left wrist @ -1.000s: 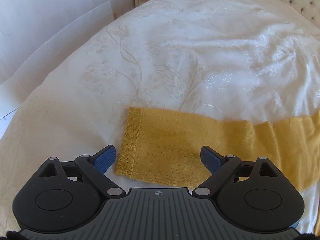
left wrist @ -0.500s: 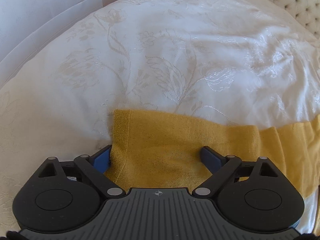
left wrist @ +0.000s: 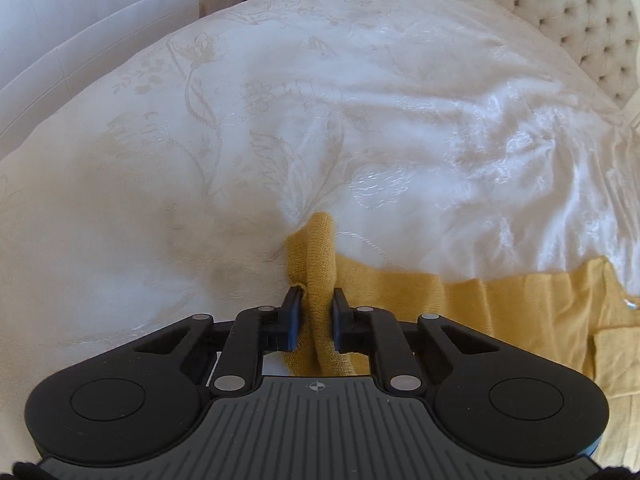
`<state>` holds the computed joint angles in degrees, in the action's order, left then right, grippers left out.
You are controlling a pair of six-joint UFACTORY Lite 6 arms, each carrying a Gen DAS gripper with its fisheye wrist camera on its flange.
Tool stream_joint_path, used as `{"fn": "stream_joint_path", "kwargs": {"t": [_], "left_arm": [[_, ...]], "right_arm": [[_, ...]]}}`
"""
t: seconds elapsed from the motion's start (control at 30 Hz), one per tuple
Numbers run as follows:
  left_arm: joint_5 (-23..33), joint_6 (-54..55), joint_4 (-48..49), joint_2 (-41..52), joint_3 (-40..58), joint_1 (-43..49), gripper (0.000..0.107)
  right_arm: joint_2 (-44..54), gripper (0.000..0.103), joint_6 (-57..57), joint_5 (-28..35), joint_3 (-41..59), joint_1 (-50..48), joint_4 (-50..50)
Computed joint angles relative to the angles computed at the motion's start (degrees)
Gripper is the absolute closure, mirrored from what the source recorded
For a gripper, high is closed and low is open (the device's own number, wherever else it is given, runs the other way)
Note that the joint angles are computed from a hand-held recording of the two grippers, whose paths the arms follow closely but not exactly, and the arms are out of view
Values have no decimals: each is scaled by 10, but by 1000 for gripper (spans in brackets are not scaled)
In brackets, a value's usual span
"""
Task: Fold small clothes
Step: 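Close the left tool on the sleeve cuff and lift it, then fold the held sleeve across the sweater front and open the left tool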
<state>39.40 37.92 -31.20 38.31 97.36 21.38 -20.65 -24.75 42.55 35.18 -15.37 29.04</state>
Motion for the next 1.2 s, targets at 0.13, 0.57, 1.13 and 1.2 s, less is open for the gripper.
{"fn": "stream_joint_path", "kwargs": {"t": [0.13, 0.57, 1.13, 1.2], "left_arm": [[26, 6, -61, -43, -30, -13, 92], [8, -45, -186, -187, -129, -179, 92], [-195, -340, -105, 3, 56, -595, 92], [-189, -388, -56, 41, 102, -616, 92]], "right_arm": [[-23, 1, -27, 15, -13, -25, 14], [-83, 1, -236, 131, -65, -243, 79], [139, 1, -503, 272, 111, -609, 73], [157, 1, -506, 273, 128, -618, 72]]}}
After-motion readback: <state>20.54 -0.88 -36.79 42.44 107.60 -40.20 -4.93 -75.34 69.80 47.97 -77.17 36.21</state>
